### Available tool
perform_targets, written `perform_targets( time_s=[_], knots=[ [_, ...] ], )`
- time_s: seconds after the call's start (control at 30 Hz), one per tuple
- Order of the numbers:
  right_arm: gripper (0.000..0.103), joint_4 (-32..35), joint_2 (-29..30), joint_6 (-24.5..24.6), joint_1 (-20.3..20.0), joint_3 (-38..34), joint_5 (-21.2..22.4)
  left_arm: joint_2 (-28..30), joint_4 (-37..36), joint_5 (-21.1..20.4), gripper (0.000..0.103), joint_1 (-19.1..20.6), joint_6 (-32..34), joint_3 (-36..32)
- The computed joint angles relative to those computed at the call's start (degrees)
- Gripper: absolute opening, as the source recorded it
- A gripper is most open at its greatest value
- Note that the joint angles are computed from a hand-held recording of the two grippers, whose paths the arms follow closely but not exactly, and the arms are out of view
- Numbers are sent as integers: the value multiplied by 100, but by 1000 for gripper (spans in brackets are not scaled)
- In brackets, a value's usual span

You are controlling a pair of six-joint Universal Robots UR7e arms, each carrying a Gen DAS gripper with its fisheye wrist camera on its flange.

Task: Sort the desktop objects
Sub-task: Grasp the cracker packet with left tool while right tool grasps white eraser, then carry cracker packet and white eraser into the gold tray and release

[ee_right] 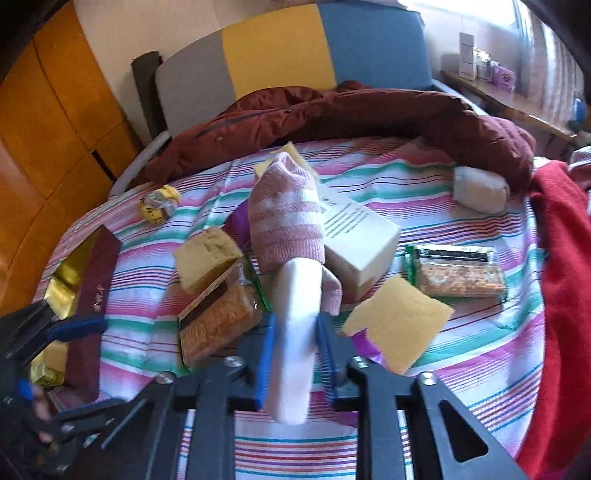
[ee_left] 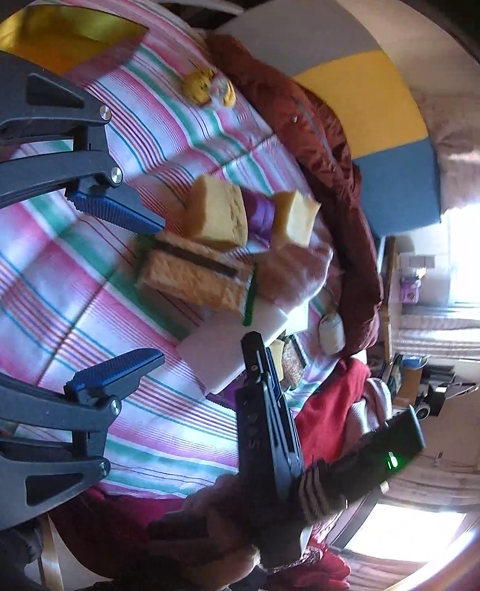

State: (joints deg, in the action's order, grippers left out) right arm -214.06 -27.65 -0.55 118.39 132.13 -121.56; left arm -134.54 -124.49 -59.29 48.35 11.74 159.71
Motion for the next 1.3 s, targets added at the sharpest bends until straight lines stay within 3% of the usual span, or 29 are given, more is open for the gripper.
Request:
perform_targets(
  time_s=[0.13, 0.27, 0.47, 0.7, 0.83, 1.03, 1.17, 1.3],
  knots=[
    [20, 65, -36, -12, -75, 29, 226, 1298, -1302, 193, 65, 308, 590, 65],
    [20, 154, -70, -14, -119, 34, 344, 2221, -2039, 262, 65, 676, 933, -49],
    [20, 250, -31, -146, -54, -12, 314, 3262, -2712, 25, 65, 1374, 1152, -342],
    [20, 210, -50, -176, -78, 12, 339, 3540, -3103, 119, 59, 1379, 1359, -214],
    [19, 158, -35, -218, -59, 0, 298, 3387, -3026, 92, 48, 1361, 1253, -162],
    [19, -347, -24, -326, -60, 99, 460, 2632, -2394, -225, 47, 1378, 587, -191],
    [19, -536, -29, -407, -39, 144, 621, 1445, -1464, -363, 47, 1104, 25, -119],
    [19, -776, -34, -506, 0, 210, 850, -67, -158, -176, 47, 637, -645, -111]
  ],
)
